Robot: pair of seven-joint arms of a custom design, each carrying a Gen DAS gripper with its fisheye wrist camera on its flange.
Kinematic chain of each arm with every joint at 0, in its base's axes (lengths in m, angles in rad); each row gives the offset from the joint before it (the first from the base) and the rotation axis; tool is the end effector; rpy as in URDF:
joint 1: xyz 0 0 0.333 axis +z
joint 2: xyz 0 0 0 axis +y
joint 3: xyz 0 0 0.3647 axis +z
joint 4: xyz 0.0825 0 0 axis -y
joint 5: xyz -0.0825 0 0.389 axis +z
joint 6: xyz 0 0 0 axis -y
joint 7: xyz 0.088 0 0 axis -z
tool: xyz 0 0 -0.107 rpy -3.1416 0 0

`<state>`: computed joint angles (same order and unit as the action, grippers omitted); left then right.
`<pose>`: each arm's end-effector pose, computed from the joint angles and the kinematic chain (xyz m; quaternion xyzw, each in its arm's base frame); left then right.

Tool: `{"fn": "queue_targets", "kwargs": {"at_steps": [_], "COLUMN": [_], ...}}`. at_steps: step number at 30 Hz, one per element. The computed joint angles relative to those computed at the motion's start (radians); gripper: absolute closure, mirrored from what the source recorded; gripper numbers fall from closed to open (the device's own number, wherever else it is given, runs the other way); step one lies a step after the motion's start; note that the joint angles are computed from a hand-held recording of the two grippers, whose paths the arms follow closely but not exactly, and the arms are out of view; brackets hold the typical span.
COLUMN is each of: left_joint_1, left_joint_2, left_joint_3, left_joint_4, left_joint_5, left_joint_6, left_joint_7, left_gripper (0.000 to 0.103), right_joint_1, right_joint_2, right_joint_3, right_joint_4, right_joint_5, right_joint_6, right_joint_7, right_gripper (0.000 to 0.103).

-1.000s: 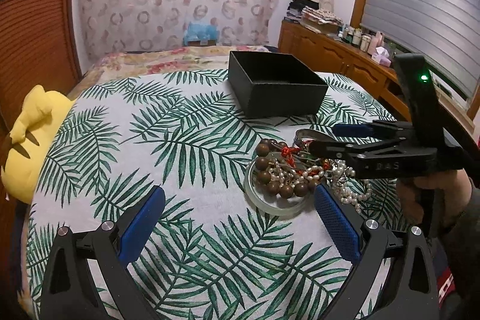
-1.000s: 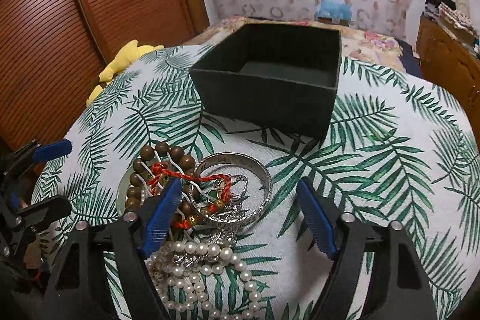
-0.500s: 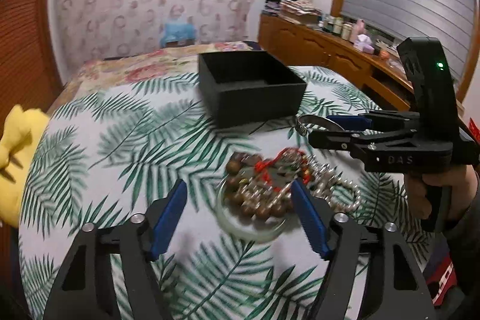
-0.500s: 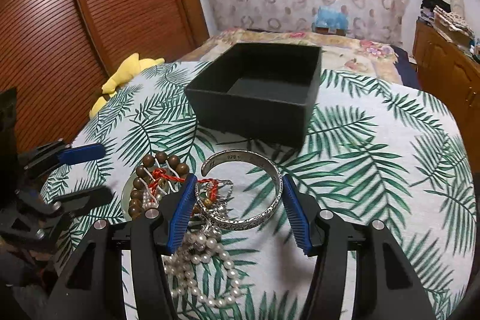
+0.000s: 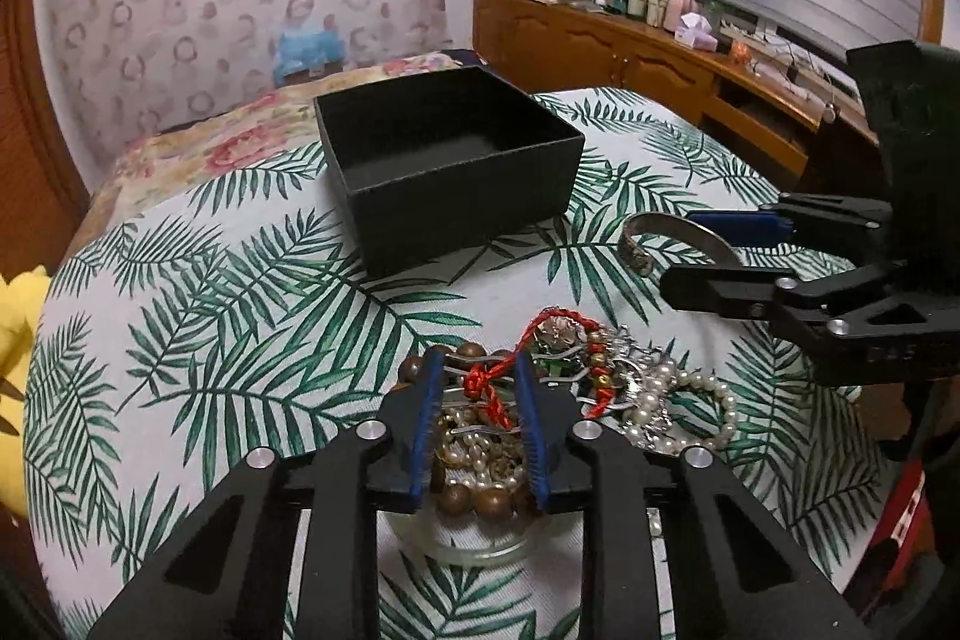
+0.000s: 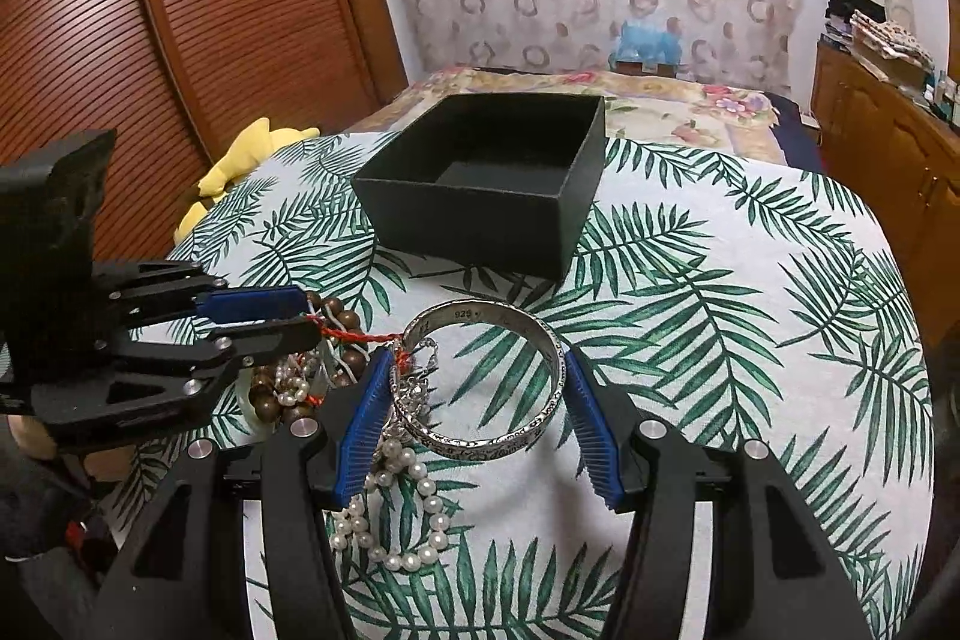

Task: Organize jewelry
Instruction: 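Carry the silver bangle to the box with right while left carries red bracelet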

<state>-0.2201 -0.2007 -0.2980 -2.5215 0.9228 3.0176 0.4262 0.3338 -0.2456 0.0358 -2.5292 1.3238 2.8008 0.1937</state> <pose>0.3740 -0.2860 0.4473 -0.5626 0.7405 -0.2997 0.2127 0.4319 0.1187 0.4387 -0.8054 0.4380 -0.1006 0.3864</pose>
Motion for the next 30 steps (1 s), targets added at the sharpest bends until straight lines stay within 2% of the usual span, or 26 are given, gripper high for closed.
{"fn": "queue_targets", "kwargs": {"at_steps": [14,22,25,30], "left_joint_1": [-0.026,0.020,0.025,0.052], "left_joint_2": [0.041,-0.023,-0.052,-0.095], "left_joint_3": [-0.006,0.008,0.014,-0.011], "left_joint_4": [0.056,0.042,0.035,0.033], "left_joint_5": [0.062,0.114,0.091,0.078], "left_joint_6": [-0.079,0.009,0.045,0.052], "left_joint_7": [0.045,-0.053,-0.037,-0.029], "left_gripper": [0.097,0.098,0.098,0.098], "right_joint_1": [-0.008,-0.010,-0.009,-0.006], "right_joint_2": [-0.020,-0.031,-0.034,-0.035], "right_joint_3": [-0.006,-0.013,-0.012,-0.012], "right_joint_4": [-0.020,-0.026,-0.027,-0.025], "right_joint_5": [-0.008,0.000,0.004,0.012], "right_joint_6": [0.007,0.006,0.010,0.012], "right_joint_7": [0.001,-0.008,-0.011,-0.015], "right_gripper": [0.043,0.043,0.043,0.043]}}
